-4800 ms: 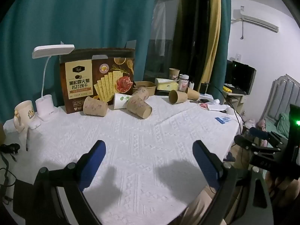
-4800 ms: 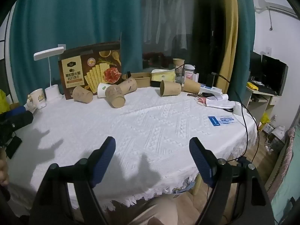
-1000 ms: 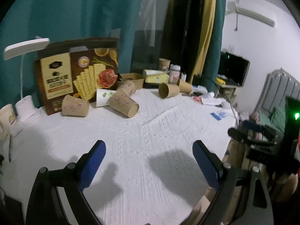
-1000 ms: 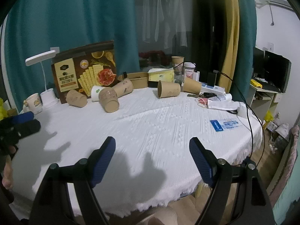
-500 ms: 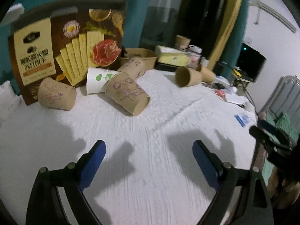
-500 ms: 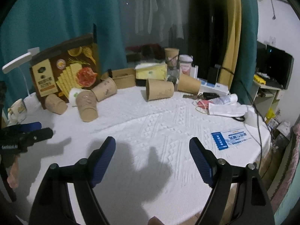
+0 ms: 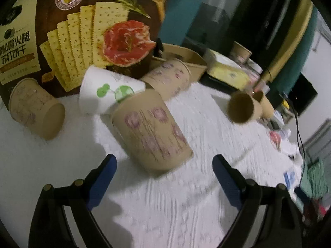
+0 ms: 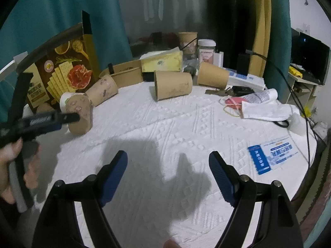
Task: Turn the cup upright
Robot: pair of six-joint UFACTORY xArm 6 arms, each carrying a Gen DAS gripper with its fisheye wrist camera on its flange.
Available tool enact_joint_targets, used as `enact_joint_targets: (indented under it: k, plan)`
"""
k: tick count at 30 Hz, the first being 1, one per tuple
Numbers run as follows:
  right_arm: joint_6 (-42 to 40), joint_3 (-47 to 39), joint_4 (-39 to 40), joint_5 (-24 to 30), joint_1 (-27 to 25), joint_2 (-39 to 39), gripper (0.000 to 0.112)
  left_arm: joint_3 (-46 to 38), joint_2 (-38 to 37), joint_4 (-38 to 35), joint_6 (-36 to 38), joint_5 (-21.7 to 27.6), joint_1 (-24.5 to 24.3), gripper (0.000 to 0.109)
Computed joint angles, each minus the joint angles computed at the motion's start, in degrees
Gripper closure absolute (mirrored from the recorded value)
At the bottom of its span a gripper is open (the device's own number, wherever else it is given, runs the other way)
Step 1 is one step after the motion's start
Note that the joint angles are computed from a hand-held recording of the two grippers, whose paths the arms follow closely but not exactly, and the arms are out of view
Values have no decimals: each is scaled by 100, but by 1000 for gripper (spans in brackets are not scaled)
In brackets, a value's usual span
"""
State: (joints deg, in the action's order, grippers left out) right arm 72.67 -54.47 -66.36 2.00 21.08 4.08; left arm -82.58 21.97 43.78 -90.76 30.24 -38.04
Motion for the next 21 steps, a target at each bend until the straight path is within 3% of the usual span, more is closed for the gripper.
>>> enact_joint_targets:
  k: [5, 8, 11, 21]
  plan:
    - [59, 18, 63, -31, 28, 76, 33, -151, 160, 65, -143, -104, 173, 15]
    - [41, 11, 119, -26, 45, 100, 33, -248, 308, -428, 240, -218, 248, 32]
    - [105, 8, 52, -5, 57, 79, 33, -171, 308, -663, 427, -393, 281, 37]
    - [485, 395, -233, 202, 209, -513, 33, 746, -488, -729, 501, -691, 57, 39]
